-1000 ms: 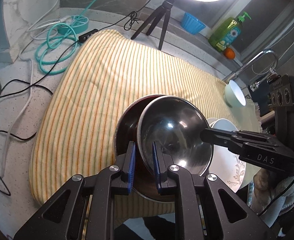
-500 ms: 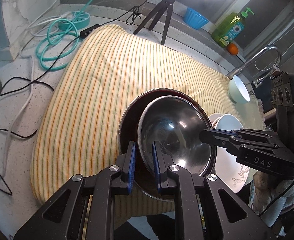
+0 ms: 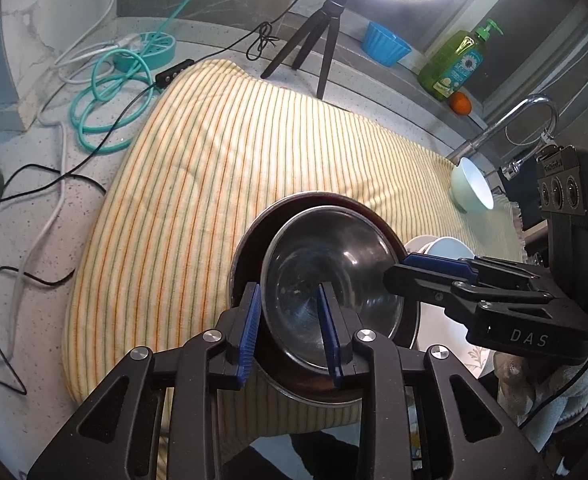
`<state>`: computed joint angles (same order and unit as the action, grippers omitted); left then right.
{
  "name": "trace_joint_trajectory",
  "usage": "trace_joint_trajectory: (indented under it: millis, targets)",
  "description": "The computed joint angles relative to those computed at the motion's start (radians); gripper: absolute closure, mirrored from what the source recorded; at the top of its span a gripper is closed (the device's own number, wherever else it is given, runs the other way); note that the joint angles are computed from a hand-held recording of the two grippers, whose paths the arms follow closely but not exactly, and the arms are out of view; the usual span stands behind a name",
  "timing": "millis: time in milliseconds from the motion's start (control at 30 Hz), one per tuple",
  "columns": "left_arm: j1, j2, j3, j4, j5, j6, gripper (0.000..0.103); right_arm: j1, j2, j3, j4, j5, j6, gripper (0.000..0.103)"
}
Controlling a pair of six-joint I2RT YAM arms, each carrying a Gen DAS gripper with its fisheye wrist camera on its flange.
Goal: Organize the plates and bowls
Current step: 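Open both tools and move them to the pale blue bowl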
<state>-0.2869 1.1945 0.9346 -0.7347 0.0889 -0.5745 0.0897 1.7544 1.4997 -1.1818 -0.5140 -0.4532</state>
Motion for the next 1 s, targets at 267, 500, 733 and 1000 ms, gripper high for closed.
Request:
trace_joint_trajectory:
  millis: [267, 500, 733, 1000]
  targets:
    - [-0.004, -0.024, 0.040, -0.018, -0.003, 0.003, 0.076, -0.056, -0.026, 0.028, -0.051, -0.074, -0.035, 0.047]
    - [-0.037, 0.007, 0.106, -0.015, -0.031, -0.003, 0.076, -0.162, -0.063, 0.072, -0.068, -0.109, -0.094, 0.024]
    - [-0.102, 0.103, 0.190, 0.015, -0.063, -0.016, 0.076, -0.303, 0.000, 0.185, -0.111, -0.109, -0.161, 0.024]
    - [-0.180, 0.239, 0.284, 0.076, -0.093, -0.059, 0.075, -0.465, 0.121, 0.348, -0.113, -0.108, -0.204, 0.024]
